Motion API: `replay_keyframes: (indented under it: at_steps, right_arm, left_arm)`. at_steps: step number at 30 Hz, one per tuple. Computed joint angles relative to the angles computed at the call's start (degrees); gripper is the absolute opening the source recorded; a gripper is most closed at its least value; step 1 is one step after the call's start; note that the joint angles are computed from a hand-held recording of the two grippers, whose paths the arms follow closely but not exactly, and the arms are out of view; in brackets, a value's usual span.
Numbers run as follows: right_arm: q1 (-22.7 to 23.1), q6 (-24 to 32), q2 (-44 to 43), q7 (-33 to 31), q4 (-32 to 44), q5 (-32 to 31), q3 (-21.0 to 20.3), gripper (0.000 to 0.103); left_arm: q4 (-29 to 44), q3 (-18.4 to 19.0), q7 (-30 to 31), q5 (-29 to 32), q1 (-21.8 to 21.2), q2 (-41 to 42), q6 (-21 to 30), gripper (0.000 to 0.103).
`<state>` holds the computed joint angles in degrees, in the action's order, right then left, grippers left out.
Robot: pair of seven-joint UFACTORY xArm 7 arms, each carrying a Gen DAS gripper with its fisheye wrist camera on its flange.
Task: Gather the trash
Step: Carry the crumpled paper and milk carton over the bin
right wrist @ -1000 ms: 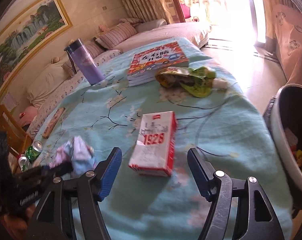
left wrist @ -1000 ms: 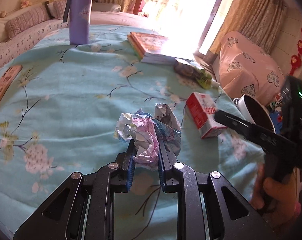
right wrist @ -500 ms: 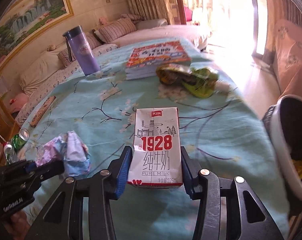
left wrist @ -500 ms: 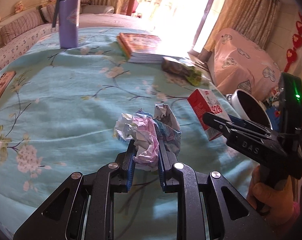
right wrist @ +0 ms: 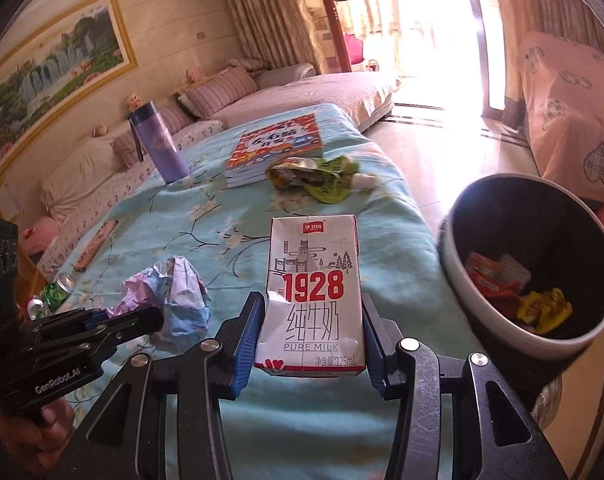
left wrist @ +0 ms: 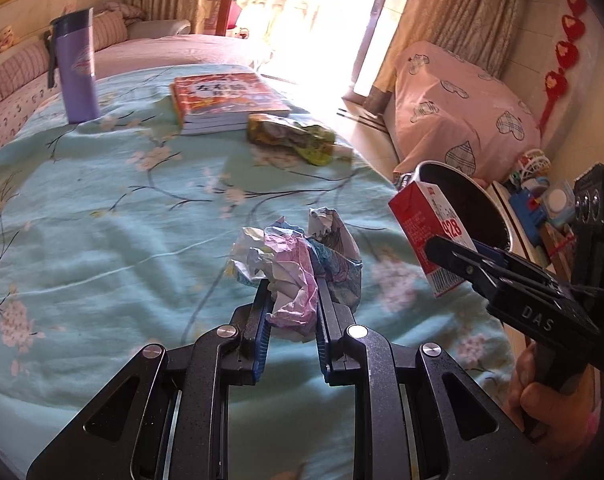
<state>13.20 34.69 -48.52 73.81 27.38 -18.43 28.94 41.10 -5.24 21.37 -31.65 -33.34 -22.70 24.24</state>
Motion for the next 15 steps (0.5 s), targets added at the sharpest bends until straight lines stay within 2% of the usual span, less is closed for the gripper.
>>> replay_keyframes:
  at_steps: [7,15]
  right_arm:
    - [3.00,4.31,-8.48,0.06,-3.48,2.08,-1.31,0.047]
    - [4.27,9.21,-17.20,-0.15,-6.51,3.97,-1.41,0.047]
  left_arm:
    - [1.43,-2.95,-3.11,2.71,-0.85,1.29,-0.69,0.018]
    - [3.66,-4.83,-5.29,4.81,-2.66,3.32,-0.99,0.018]
